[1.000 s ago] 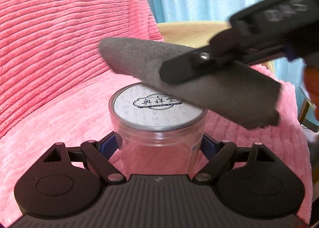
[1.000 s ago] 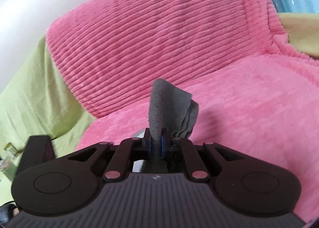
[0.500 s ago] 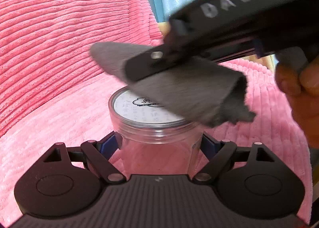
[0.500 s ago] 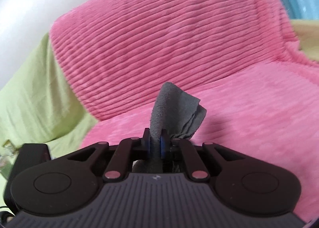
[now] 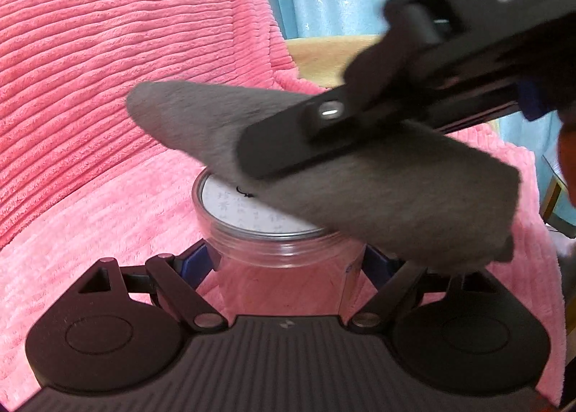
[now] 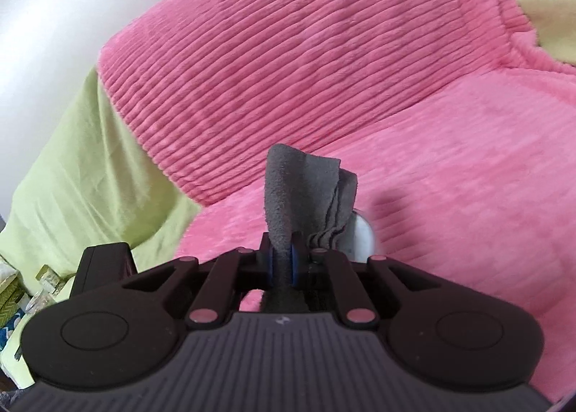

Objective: Clean container
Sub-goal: 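Keep wiping the jar lid with the cloth in the right gripper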

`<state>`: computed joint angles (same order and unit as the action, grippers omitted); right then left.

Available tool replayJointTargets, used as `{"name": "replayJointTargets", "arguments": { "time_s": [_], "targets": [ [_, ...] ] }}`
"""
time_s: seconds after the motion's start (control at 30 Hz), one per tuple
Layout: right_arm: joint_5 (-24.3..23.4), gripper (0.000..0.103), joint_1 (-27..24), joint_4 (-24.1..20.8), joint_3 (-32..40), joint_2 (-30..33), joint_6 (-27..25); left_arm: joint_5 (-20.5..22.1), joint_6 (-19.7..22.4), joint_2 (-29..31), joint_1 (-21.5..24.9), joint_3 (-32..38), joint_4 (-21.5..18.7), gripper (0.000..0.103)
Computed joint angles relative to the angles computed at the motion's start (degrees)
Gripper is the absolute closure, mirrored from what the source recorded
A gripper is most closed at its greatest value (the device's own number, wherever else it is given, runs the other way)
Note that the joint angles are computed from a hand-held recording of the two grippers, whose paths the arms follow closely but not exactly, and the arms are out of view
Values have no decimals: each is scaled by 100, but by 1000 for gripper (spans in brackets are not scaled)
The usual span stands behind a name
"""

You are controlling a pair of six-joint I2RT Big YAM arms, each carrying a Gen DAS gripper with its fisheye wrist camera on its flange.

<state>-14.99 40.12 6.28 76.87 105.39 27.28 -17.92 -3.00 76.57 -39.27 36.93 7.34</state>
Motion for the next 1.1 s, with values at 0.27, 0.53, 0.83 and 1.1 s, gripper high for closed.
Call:
{"name": "replayJointTargets", "arguments": {
  "time_s": [0.27, 0.53, 0.83, 1.1],
  "targets": [
    [278, 97, -42, 101, 130, 122, -143, -281, -308, -323, -408, -306, -54, 18],
    [366, 97, -122, -73, -26, -57, -209, 239, -73, -36, 88, -12, 51, 18],
    [-343, 96, -150, -109, -96, -108, -132, 467, 88, 248, 394, 328, 18, 18],
    [-191, 97, 57, 99, 38, 53, -321, 733, 226, 561, 706, 664, 13, 18]
  ]
}}
